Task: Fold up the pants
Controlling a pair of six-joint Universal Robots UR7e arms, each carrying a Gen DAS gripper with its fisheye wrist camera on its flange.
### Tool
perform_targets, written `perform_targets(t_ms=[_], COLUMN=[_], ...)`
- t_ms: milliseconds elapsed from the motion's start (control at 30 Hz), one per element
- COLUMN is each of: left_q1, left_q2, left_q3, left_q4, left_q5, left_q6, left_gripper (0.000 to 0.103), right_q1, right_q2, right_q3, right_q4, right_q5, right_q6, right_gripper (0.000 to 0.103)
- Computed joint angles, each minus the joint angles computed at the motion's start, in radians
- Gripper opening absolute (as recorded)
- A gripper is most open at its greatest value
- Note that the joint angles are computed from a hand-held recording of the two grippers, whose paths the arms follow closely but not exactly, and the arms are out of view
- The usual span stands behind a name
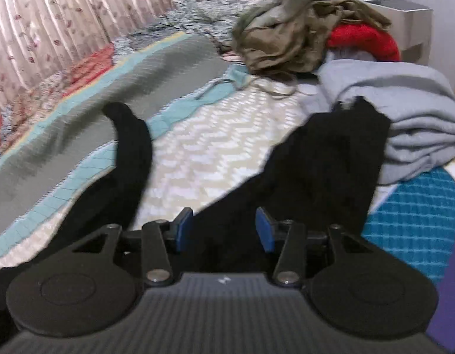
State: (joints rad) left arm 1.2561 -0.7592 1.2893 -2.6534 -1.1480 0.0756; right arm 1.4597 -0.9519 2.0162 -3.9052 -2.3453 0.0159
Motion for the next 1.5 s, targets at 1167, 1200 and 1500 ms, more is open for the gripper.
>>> perform_targets(t_ms=[1167,1200,1500], left_q1=[0.018,0.011,0.029], left_q2=[0.281,0.267,0.117], left_q3=[-0.336,-0.303,-0.188], left_q4=[0.164,0.118,-0.062], left_q5=[0.056,0.06,0.086], left_q6=[0.293,0.328,0.113], left_gripper=[0.04,0.025,0.015], right_q1=[0.042,0.03,-0.057], right_q2=[0.174,0.195,0.347], right_q3=[-0.441,-0.507,-0.982], right_q4=[0.322,0.328,0.706], right_q5=[0.184,0.163,0.205], right_q6=[-0.438,-0.447,-0.136], right_gripper=[0.072,0.072,0.082])
